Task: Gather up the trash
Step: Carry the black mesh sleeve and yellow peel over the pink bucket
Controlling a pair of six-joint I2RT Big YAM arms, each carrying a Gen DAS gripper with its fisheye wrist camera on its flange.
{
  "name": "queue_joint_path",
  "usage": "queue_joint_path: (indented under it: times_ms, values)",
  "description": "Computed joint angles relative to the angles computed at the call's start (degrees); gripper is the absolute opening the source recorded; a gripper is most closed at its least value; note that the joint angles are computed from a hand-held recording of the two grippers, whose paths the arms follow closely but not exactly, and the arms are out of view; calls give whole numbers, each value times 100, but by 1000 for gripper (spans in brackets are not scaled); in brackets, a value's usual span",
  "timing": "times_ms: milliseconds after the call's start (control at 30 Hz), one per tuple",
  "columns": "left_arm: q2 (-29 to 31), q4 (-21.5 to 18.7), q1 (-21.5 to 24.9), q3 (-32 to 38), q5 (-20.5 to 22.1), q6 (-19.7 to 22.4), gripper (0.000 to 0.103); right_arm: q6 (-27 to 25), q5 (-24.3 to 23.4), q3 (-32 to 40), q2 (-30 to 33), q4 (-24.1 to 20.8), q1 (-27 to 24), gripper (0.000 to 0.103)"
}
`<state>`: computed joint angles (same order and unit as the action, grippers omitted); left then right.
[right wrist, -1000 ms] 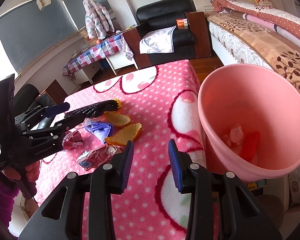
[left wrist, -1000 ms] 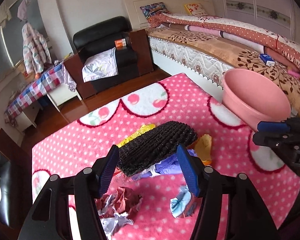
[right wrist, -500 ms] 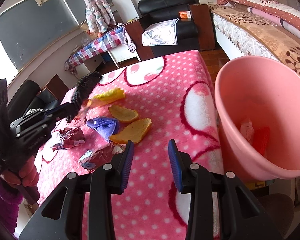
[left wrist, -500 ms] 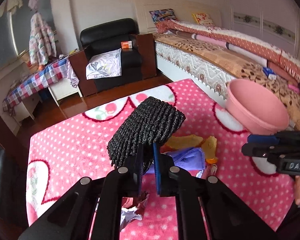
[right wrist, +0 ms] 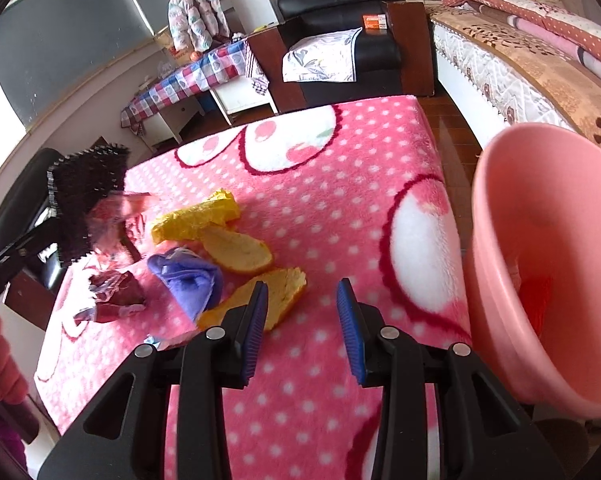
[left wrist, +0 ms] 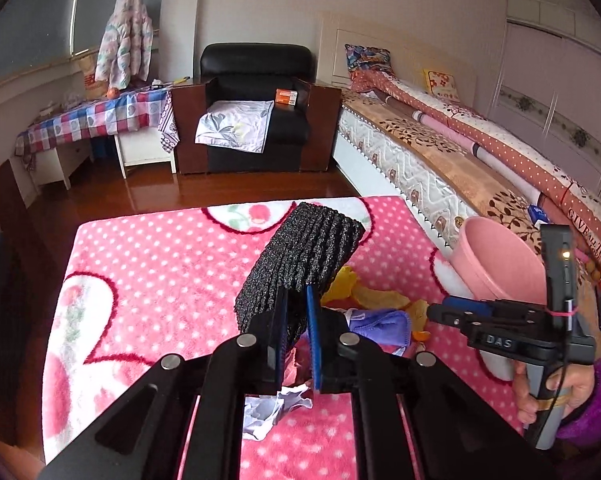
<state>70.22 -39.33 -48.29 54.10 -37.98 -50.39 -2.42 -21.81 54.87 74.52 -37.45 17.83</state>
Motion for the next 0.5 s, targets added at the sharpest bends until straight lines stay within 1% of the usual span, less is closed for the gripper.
queue_joint_path:
  times_ms: [67, 167, 233, 267, 300, 400, 500]
  values:
    - [-27, 5, -11, -24, -1, -24, 9, -49, 15, 51, 93, -17, 51, 37]
    - [-47, 19, -17, -36, 21, -56, 9, -91, -32, 29, 125, 71, 93, 36]
    - [-65, 73, -31, -47, 25, -55, 9, -79, -78, 17, 134, 91, 109, 20]
    - [-59, 91, -48, -40, 18, -56, 9, -83, -16, 7, 124, 75, 124, 12]
    - [-49, 109, -63, -32, 22, -51, 9, -76, -21, -3, 108, 52, 134, 8]
    - [-9, 144, -108, 6, 15, -20, 9, -55, -114, -82, -11, 77, 86, 5]
    - [-7, 153, -165, 36, -23, -17, 8, 7, -157, -164, -204, 160, 24, 4]
